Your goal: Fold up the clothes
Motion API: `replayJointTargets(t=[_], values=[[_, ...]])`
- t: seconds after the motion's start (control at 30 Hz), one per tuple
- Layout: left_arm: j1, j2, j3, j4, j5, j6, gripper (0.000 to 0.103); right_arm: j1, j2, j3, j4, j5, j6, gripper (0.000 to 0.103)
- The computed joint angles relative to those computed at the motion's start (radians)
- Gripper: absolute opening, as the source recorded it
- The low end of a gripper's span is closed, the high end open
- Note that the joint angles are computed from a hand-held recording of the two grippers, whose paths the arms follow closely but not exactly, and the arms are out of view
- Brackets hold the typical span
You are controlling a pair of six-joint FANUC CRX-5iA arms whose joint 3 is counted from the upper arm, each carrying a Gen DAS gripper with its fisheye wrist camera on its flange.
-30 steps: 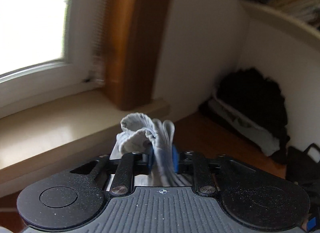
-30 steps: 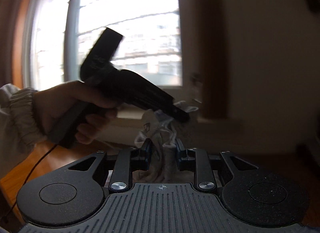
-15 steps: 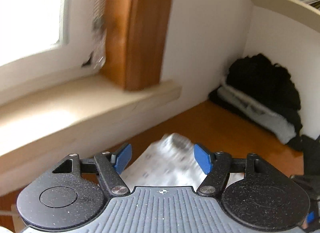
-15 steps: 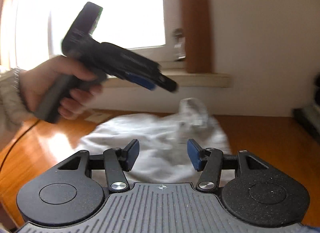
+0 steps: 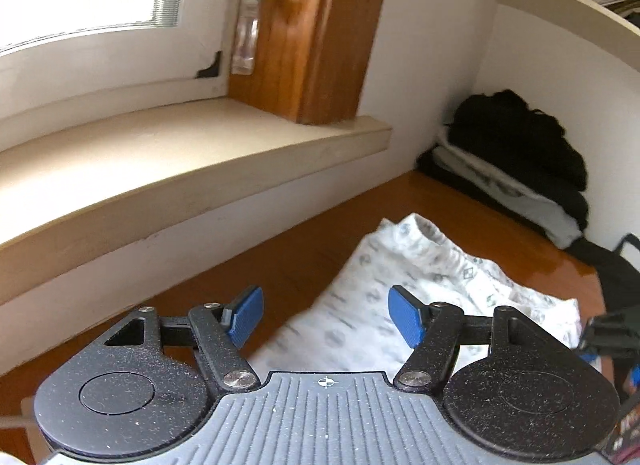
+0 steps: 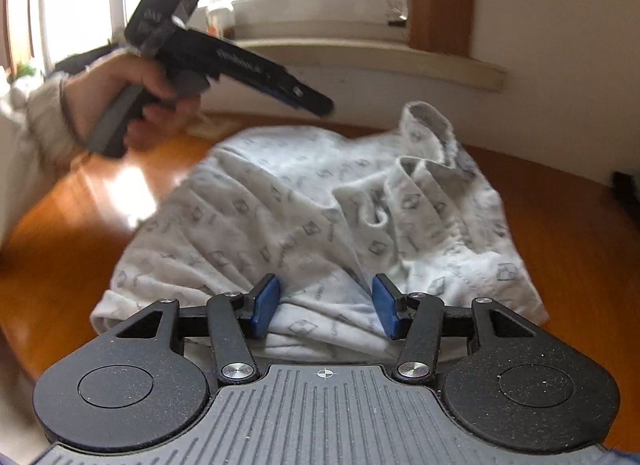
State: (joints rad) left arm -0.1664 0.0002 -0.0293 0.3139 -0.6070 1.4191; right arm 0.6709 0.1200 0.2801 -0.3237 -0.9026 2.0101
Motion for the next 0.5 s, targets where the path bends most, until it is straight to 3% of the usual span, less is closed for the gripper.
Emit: replayJointTargets(t=[0.1,0.2,0.33,0.43,0.5], values=[[-0.011,0.024,0.003,0.08,-0.007,-0.088,0.073,-0.037,-0.027,-0.014,0.074,-0.04,-0.001,0.051],[-0.047,0.073,0.059,0.079,-0.035,-0.127,0.073,-0.097,-0.036,-0.017,0.113,-0.048,-0.038,0.051],[-0.102,0.155,0.155,0.06,-0.05,-0.141,0.073,-0.143,-0.064,-0.073,0.175,0.061,-0.114,0.051],[-0.131,0.229,0.257,-0.001,-0.08,-0.113,0.076,-0.199,-0.075,-0.079,0.082,0.131,-0.123,0.051],[-0.142,0.273,0.314,-0.035,-0.098,-0.097,0.076,-0.237,-0.053,-0.043,-0.018,0.12,-0.105,0.052]])
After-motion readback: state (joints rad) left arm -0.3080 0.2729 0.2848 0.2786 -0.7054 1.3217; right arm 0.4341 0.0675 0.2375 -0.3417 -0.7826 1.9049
